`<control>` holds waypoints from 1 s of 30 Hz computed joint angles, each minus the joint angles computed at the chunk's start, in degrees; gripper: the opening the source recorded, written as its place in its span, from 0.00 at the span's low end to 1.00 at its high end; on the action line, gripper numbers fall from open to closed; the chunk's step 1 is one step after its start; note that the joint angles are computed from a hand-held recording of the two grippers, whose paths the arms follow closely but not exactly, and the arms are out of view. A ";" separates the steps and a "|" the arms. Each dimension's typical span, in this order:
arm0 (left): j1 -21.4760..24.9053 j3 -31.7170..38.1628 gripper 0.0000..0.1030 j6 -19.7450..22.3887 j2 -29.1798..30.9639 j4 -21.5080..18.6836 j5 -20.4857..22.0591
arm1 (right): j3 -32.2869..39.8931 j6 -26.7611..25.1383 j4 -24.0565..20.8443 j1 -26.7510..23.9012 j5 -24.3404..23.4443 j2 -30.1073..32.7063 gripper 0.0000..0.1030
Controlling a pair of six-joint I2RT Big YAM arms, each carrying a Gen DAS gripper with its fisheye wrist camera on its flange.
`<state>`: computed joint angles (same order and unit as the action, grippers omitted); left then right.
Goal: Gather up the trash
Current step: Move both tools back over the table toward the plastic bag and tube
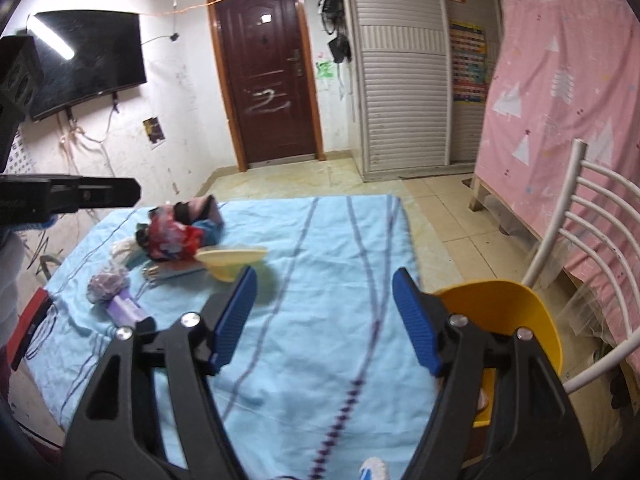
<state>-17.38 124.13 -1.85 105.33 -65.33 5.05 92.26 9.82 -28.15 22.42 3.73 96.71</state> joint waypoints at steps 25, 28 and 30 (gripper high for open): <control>8.97 -15.72 0.48 1.14 -5.72 0.44 1.44 | 10.02 -5.44 -7.95 9.25 -2.69 7.18 0.68; 9.41 -16.65 0.48 0.81 -5.41 0.28 2.46 | 11.26 -6.45 -9.07 9.83 -3.79 7.94 0.68; 9.62 -17.05 0.48 0.57 -5.15 0.01 3.09 | 12.14 -7.16 -9.97 10.14 -4.83 8.50 0.69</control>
